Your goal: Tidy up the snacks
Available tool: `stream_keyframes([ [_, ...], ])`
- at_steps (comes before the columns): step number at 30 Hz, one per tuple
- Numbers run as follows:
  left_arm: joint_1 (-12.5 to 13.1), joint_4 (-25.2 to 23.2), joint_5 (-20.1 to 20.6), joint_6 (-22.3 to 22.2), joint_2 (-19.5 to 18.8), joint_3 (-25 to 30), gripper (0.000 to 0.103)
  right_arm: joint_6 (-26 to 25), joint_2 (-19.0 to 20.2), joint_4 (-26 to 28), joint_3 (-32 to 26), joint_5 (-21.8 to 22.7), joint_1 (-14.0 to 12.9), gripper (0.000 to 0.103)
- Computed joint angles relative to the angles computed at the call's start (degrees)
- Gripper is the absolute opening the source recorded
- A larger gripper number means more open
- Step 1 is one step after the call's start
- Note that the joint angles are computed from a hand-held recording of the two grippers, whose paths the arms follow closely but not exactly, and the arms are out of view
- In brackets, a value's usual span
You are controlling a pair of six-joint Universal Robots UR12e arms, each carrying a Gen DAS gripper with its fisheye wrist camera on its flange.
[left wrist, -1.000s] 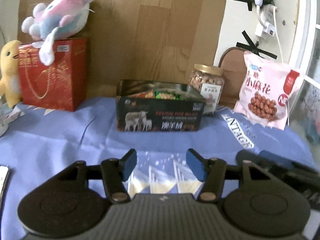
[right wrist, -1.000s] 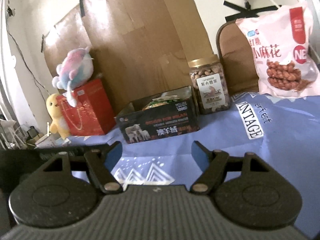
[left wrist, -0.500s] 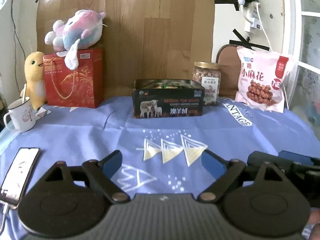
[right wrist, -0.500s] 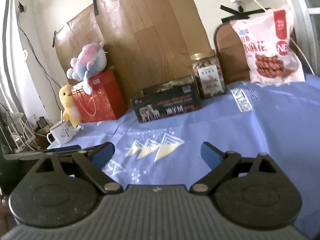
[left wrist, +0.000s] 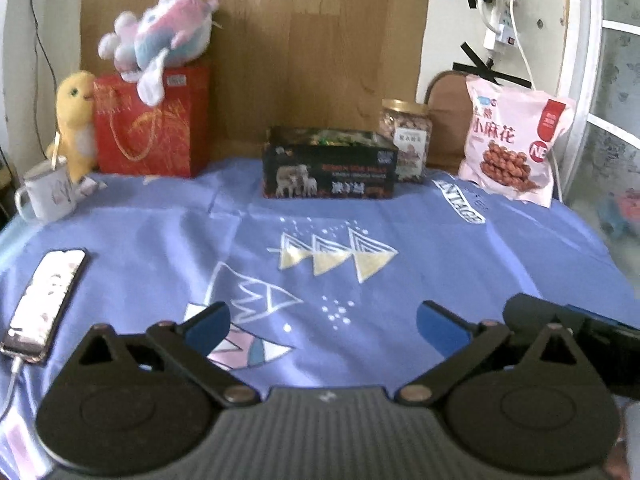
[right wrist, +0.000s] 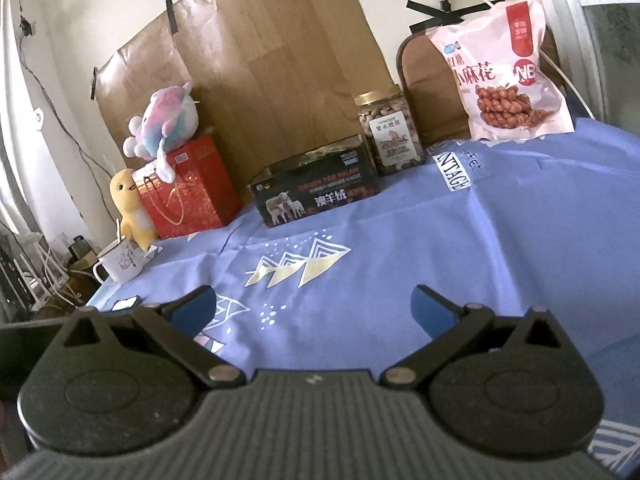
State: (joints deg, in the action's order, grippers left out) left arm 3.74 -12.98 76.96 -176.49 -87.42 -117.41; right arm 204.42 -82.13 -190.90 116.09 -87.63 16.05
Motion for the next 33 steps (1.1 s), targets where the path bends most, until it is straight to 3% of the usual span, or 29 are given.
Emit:
stream_keyframes([
  [2, 0.0, -0.3, 0.3, -0.4, 0.0, 0.0, 0.103, 0.1, 0.1, 0.0, 0.0, 0.0, 0.0, 0.103],
  [7, -1.7, 3.9, 7.0, 0.5, -0.6, -0.7, 0.103, 0.0, -0.1, 0.8, 0.3, 0.3, 0.1, 0.103],
  [17, -3.6, 9.3, 14.2, 2.3, -1.7, -1.1, 0.103, 0.3, -0.1, 0.5, 0.5, -0.2, 0.2, 0.103],
  [33, -5.5, 18.0, 22.7, 7.4, -3.6, -1.7, 0.103, 1.0, -0.2, 0.3, 0.8, -0.8, 0.2, 0.103],
])
